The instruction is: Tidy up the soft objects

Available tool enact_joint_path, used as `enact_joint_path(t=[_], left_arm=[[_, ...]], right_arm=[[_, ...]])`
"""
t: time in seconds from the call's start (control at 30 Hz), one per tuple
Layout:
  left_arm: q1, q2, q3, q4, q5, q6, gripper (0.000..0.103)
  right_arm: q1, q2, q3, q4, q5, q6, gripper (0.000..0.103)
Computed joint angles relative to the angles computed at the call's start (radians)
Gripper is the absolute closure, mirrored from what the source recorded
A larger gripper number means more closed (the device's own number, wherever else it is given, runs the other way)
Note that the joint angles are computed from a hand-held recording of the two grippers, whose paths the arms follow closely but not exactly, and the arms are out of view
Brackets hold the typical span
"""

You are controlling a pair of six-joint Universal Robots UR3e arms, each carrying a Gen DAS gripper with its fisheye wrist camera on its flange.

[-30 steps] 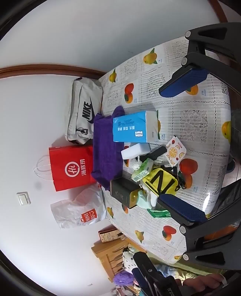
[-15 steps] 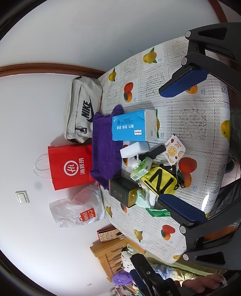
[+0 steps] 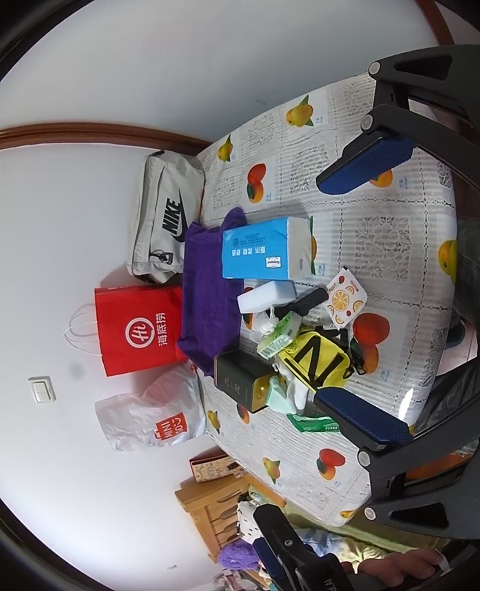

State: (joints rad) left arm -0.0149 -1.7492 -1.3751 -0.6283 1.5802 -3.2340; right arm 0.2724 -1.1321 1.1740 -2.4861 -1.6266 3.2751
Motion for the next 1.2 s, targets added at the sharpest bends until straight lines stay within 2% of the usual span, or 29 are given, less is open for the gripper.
enact_joint_path(t=[1.2], left_arm=[[-0.003, 0.009, -0.013, 0.009, 0.018, 0.001, 0.0]], right_arm=[[-0.005, -0.022, 0.013, -0.001, -0.003, -0.007, 0.0]])
